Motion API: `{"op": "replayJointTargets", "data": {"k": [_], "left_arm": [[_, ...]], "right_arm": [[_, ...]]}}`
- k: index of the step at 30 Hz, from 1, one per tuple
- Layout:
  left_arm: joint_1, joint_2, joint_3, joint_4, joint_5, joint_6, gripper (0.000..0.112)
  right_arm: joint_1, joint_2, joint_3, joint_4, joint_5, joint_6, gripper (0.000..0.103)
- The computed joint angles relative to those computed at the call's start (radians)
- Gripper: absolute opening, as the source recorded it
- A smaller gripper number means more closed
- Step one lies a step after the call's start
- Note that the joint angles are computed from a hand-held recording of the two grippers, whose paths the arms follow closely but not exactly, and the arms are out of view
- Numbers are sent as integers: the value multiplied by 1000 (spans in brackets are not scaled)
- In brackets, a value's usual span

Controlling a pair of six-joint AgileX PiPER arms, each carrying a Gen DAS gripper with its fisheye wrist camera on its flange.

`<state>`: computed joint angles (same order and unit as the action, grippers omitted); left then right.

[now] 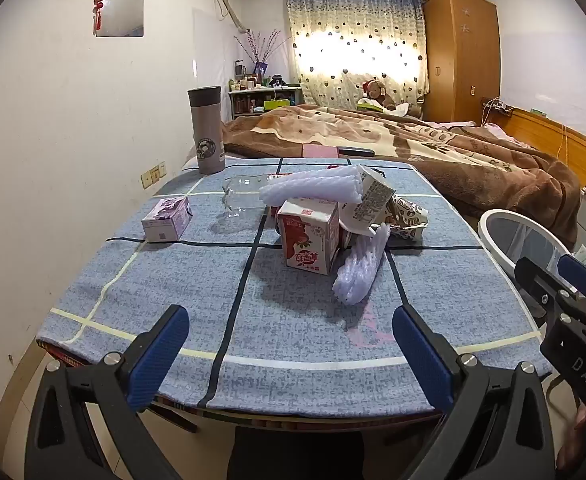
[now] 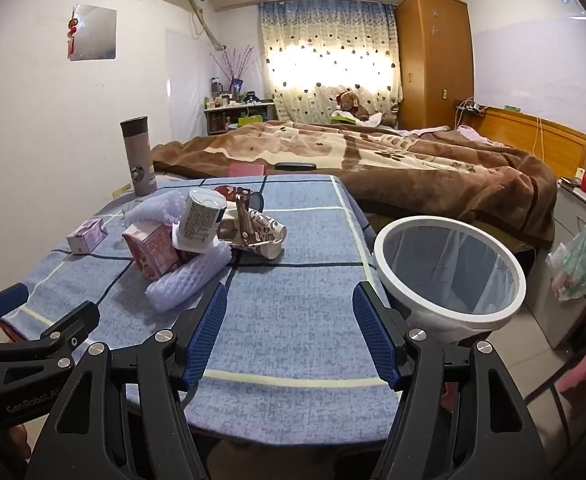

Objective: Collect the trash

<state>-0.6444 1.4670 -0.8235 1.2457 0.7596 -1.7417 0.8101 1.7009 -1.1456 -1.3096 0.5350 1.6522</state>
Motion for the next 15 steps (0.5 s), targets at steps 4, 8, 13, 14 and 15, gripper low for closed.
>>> {"op": "replayJointTargets", "data": {"k": [4, 8, 13, 14, 15], "left_arm": [[0, -1, 3, 6, -1, -9, 103], [-1, -1, 2, 5, 1, -7, 103], [-4, -2, 2, 4, 7, -8, 103], [-5, -2, 3, 4, 8, -9, 103], [-5, -3, 3, 4, 8, -10, 103]], "right_arm": [[-5, 0, -1, 13, -10, -4, 67], [-3, -2, 7, -15, -10, 21, 67], [-1, -10, 15, -17, -6, 26, 67], [-1, -10, 15, -16, -5, 24, 67], [-2, -10, 14, -13, -7, 20, 67]]}}
